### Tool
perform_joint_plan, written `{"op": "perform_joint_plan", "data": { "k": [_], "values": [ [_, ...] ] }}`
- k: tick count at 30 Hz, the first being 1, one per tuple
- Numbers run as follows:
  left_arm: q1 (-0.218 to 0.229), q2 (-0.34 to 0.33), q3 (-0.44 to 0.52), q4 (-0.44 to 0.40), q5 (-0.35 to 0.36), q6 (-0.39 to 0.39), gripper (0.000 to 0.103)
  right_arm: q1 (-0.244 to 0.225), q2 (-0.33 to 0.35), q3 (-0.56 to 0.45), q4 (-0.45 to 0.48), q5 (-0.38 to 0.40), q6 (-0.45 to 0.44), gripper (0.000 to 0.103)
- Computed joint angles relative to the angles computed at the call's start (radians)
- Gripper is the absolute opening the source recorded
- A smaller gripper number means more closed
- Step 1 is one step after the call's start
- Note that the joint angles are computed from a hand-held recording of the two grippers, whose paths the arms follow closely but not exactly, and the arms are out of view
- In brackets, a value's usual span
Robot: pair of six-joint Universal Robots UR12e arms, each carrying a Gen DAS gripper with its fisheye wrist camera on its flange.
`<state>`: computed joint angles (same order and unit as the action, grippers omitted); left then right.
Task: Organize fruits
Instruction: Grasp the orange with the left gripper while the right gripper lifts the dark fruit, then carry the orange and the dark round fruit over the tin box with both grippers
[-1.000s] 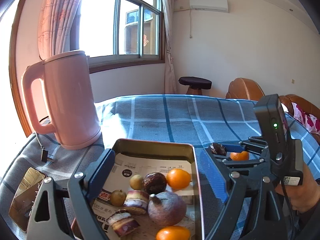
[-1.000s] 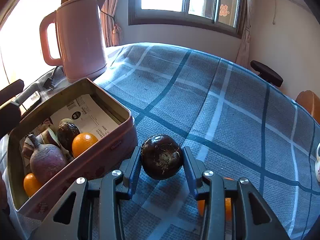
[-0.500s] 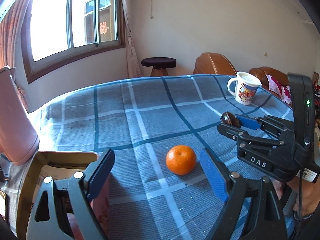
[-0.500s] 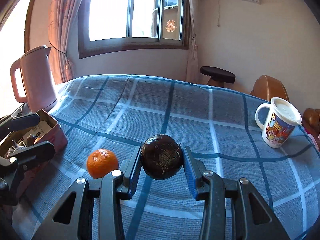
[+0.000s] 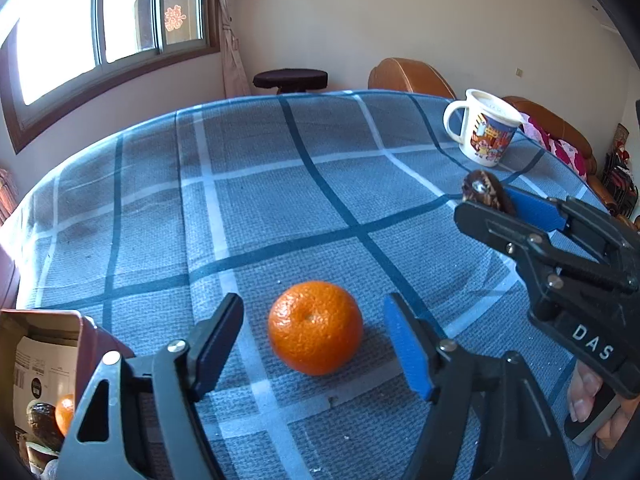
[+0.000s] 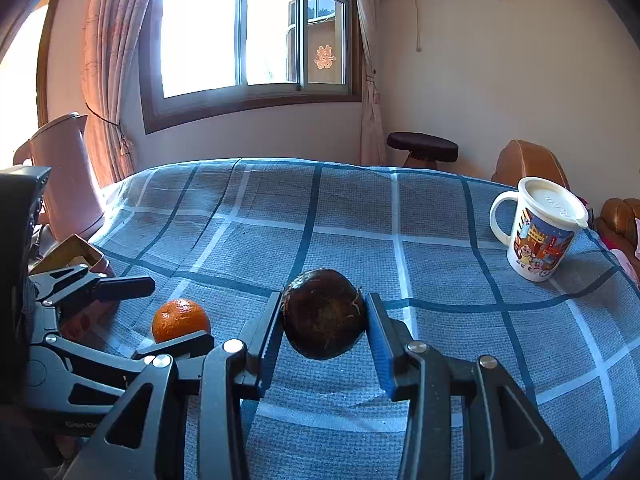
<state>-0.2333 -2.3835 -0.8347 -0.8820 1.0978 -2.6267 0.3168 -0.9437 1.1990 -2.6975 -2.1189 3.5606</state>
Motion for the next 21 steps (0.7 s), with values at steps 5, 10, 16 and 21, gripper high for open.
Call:
{"op": "perform_joint_plan", "data": {
  "k": [5, 10, 16, 21],
  "values": [
    [0.007, -0.007, 0.015, -0.025, -0.033, -0.022, 0.067, 0.003, 0.005, -0.009, 0.006, -0.009, -0.013, 0.042],
    [0.010, -0.016, 0.034, -0.066, -0.050, -0.015, 0.049, -0.001, 0.005, -0.012, 0.021, 0.012, -0.014, 0.042],
    [0.012, -0.003, 0.006, -0.008, -0.055, -0.032, 0.049, -0.002, 0.002, -0.005, -0.002, 0.019, -0.025, 0.042],
    [0.012, 0.011, -0.027, 0.060, -0.048, -0.038, 0.049, 0.002, 0.001, 0.006, -0.045, 0.017, -0.048, 0.042]
  ]
}}
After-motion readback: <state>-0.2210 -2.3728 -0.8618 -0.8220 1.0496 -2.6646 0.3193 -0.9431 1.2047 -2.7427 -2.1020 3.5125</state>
